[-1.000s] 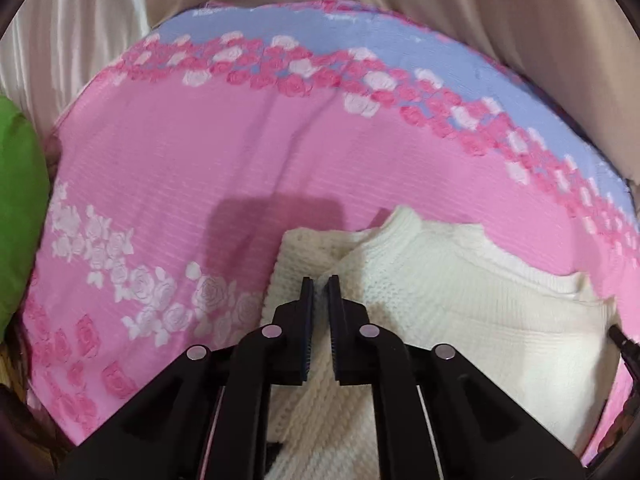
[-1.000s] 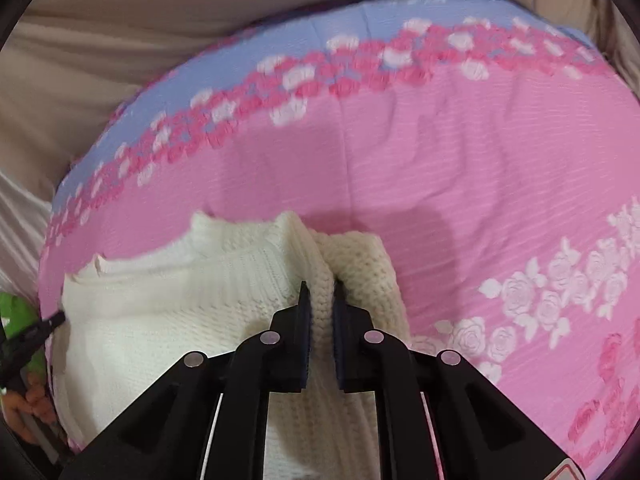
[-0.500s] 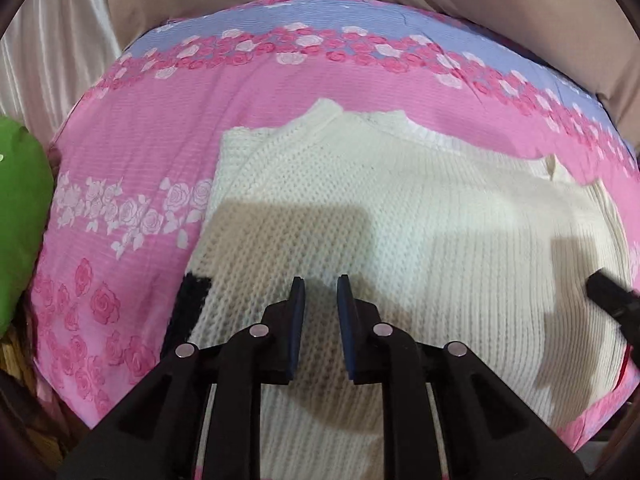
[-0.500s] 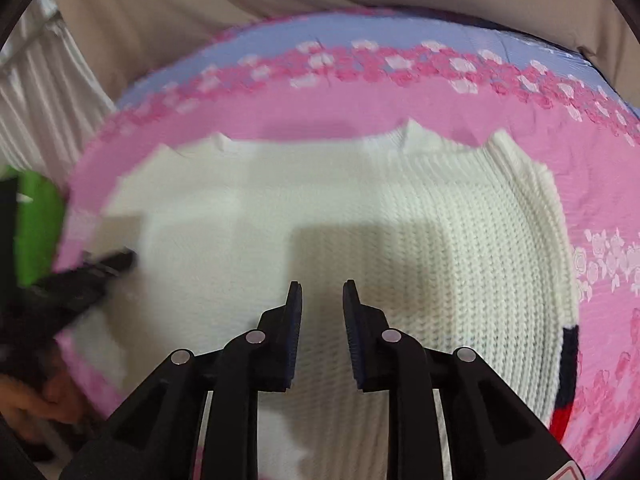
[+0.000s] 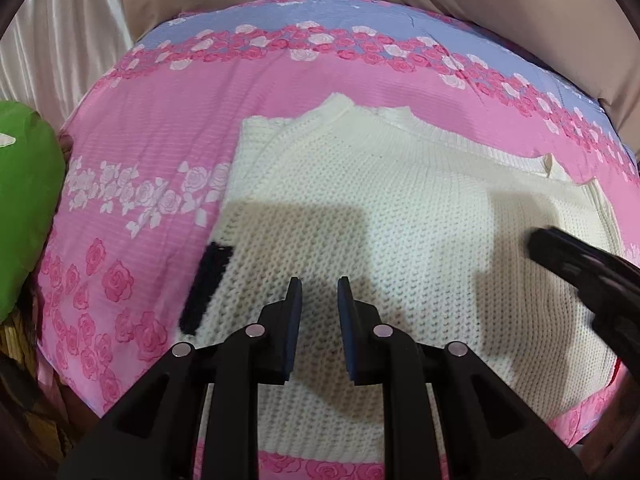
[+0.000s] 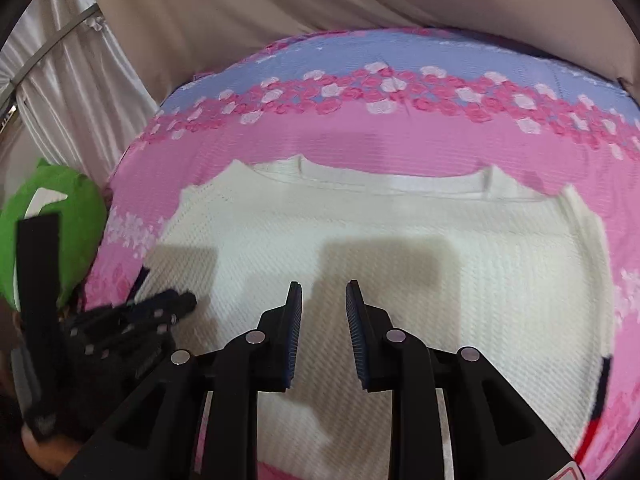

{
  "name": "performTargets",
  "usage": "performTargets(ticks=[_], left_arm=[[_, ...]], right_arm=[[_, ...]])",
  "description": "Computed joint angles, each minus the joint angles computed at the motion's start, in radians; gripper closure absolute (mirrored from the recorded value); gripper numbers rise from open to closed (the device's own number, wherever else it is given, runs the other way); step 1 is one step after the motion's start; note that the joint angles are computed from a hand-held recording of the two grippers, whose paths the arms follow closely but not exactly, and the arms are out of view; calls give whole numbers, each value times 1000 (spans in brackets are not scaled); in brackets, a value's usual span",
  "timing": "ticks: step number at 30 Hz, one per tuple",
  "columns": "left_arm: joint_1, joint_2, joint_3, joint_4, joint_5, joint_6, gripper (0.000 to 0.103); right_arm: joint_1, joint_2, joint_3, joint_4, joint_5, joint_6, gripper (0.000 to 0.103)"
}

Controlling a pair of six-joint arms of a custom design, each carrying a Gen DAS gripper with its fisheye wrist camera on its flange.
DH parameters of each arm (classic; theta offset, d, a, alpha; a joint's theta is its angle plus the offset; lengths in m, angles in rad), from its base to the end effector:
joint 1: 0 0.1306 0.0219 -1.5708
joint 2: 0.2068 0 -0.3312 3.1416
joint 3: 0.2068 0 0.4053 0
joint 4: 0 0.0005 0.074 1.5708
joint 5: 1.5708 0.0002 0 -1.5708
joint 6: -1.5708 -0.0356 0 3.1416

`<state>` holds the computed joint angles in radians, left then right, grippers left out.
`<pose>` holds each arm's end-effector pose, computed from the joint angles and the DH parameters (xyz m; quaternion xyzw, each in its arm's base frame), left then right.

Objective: Fold small clothes

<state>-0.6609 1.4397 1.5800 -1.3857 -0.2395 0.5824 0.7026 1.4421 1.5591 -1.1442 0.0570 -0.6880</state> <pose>0.3860 -0.2901 0.4146 0.0191 0.9797 0.0022 0.1994 0.3884 0.3255 0.4142 0.0006 0.9629 0.1508 0.2236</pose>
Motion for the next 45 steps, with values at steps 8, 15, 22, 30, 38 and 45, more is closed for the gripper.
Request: performTargets(ticks=[8,15,22,30,38,45], left_arm=[[28,-28,-34,-2,3,13,83],[38,-32,-57,8,7,27,82],[44,-43,-57,19,40,39,81],[171,-188,-183,52,149,111,58],[258,-272,-351,193,437,272,46],[260,-291,-367,231,468,328,42]], right_arm=[[-4,14,28,-23,23,-4,80],[-153,-333,-306,-108,143,-218,79],[-233,-448,-435,-101,90,-233,102],[-51,-227,-142,-66,53,-111,89],[24,47,30,-125,-74,-88,90],[52,85,56,-125,-22,-65,93]])
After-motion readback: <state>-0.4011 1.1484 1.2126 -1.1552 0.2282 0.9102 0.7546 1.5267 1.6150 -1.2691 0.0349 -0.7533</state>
